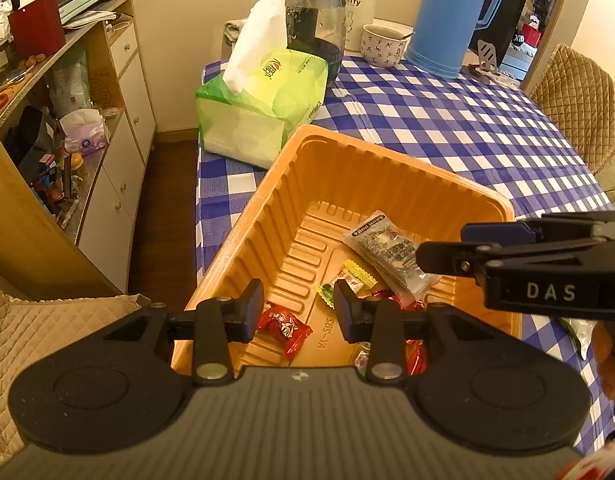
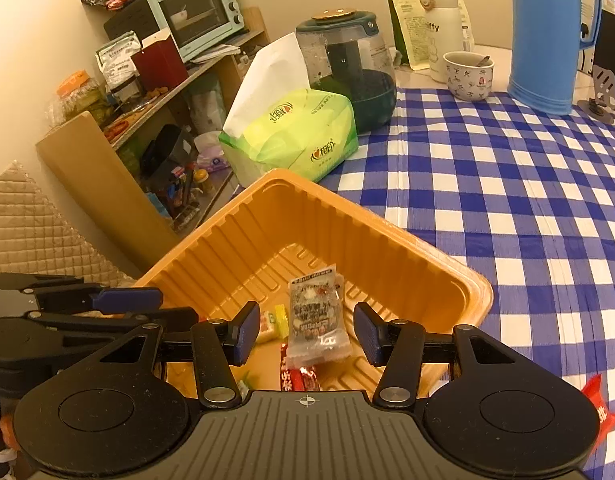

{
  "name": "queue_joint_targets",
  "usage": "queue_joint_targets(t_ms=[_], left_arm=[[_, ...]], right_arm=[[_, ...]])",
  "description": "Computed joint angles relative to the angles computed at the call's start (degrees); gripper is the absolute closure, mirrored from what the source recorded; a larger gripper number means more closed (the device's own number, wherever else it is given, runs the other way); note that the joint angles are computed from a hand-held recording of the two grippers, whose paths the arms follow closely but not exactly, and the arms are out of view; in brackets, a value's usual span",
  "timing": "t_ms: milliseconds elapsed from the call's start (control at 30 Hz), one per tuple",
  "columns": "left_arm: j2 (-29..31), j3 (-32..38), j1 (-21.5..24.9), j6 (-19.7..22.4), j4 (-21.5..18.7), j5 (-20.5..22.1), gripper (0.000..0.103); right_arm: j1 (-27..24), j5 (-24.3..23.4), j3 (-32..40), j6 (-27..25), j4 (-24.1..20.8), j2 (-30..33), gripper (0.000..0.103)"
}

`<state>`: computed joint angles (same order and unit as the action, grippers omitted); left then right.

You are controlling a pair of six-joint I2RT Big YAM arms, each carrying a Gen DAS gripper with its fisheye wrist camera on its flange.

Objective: Organize snacks
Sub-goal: 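Open the right tool over the orange tray to drop the clear packet, then withdraw both open tools from the tray toward the remaining red candy and pouch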

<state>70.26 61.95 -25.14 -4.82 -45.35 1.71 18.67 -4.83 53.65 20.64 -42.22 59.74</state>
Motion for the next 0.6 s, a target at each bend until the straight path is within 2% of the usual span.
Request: queue_joint_targets(t_ms=[367, 600], left_arm=[[-3.73, -1.14, -1.85, -2.68, -1.01, -1.20, 0.068], [-8.23, -2.56, -4.97, -5.84, -2.14, -3.33, 0.068]], right_arm=[[0.15, -0.65, -1.66, 0.52, -2.34, -6.02, 0.051], [0.73, -1.14, -3.00, 0.57, -4.94, -12.25, 0.051]])
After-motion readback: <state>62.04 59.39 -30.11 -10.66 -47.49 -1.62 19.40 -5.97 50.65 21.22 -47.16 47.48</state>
